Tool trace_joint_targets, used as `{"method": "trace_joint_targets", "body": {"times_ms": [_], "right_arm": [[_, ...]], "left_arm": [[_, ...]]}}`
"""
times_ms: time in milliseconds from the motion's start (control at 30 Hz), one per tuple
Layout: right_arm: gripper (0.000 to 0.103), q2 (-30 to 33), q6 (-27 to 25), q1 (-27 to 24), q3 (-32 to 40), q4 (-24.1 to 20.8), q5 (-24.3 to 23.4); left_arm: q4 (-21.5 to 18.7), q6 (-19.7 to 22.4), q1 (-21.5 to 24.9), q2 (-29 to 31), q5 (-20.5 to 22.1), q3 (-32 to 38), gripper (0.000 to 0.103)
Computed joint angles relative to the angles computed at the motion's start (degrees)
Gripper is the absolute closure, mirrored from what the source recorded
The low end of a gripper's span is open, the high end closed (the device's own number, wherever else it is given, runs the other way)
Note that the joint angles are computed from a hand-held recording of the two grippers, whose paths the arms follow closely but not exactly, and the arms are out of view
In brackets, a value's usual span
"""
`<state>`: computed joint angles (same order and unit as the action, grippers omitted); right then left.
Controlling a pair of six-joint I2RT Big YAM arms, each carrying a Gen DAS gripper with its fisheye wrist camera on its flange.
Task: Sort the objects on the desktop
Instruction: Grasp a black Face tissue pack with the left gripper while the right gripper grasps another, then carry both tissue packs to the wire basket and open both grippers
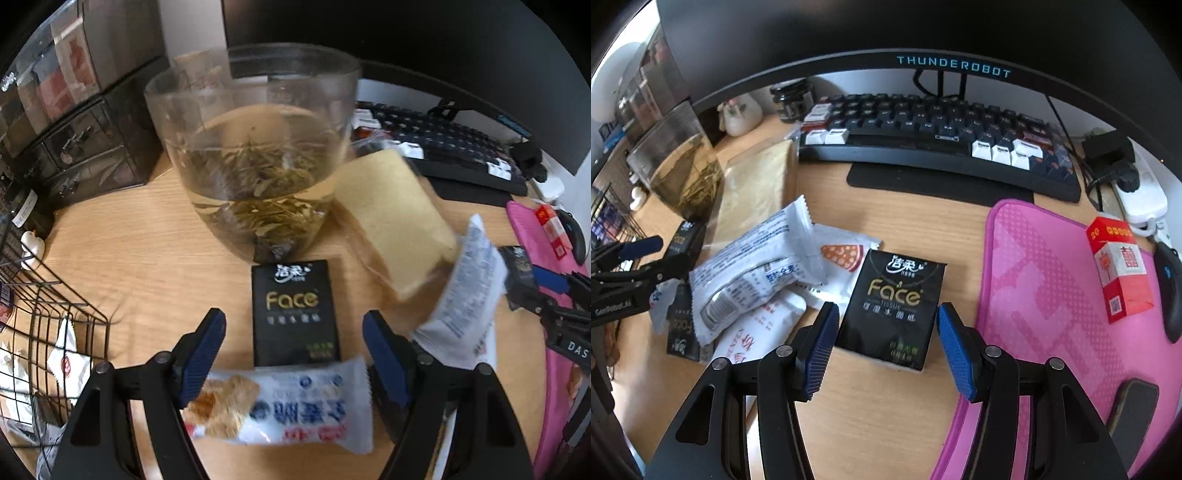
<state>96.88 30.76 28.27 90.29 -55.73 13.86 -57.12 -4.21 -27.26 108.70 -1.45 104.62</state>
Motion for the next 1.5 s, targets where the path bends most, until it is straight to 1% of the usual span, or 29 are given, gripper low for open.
{"method": "trace_joint_targets", "body": {"times_ms": [67, 167, 267, 333, 367, 400, 433, 500, 600, 733, 1000, 1200, 1300, 1367, 1500], "right_arm": [[0.047, 0.51, -0.13, -0.29, 0.29, 0.02, -0.17], [0.047, 0.96, -0.2, -0.5, 0.31, 0.39, -0.26], [0.047, 1.26, -0.8, -0.44, 0.43, 0.78, 0.48], [0.047, 1.3, -1.49, -0.34, 0.24, 1.4, 0.97], [0.047, 1.37, -1.92, -0.23, 0.2, 1.63, 1.32], [0.049, 1.39, -2.27, -0.02, 0.11, 1.86, 1.83], [0.05, 1.33, -2.74, 0.14, -0.02, 1.95, 2.18], [0.054, 1.24, -3.23, 0.39, -0.03, 1.89, 2.22], [0.055, 0.67, -2.68, 0.43, -0.55, 2.17, 1.5], [0.055, -0.41, -2.16, 0.82, -0.98, 2.03, 1.77], [0.055, -3.23, -1.9, 2.41, -0.49, 1.1, 3.85], [0.055, -4.94, -2.12, 5.33, 0.9, 1.01, 5.53], [0.055, -4.8, -3.18, 7.88, 2.96, 1.35, 6.6], [0.055, -3.98, -4.29, 9.5, 4.78, 1.64, 7.52], [0.055, -0.94, -7.21, 12.63, 10.6, 2.3, 5.49]], "left_arm": [[-0.16, 0.21, 0.17, 0.82, -0.11, 0.54, 0.024], [1.53, 0.19, 0.42, 0.89, -0.4, -0.06, 0.024], [1.17, 0.64, 0.32, 1.78, -0.16, 0.65, 0.025], [2.32, 1.04, 0.31, 1.57, 0.15, 0.17, 0.029], [2.74, 1.1, 0.28, 1.46, 0.14, 0.02, 0.037], [3.07, 1.2, 0.24, 1.36, 0.11, -0.09, 0.043], [3.03, 1.46, 0.17, 1.38, 0.09, -0.01, 0.043], [3.24, 1.97, 0.05, 1.34, -0.04, -0.03, 0.05], [3.06, 2.68, -0.28, 1.01, 0.12, -0.24, 0.05], [3.78, 2.72, -0.65, -0.42, 0.51, -1.36, 0.05], [5.46, 2.95, -1.26, -5.7, 1.29, -4.42, 0.05], [7.37, 2.74, -1.2, -11.47, 0.88, -8.39, 0.05], [8.61, 2.61, -0.96, -15.49, 0.4, -10.67, 0.05], [9.25, 2.81, -0.03, -18.76, 0.13, -13.01, 0.05], [9.81, 2.35, 1.87, -23.6, -1.43, -16.37, 0.05]]}}
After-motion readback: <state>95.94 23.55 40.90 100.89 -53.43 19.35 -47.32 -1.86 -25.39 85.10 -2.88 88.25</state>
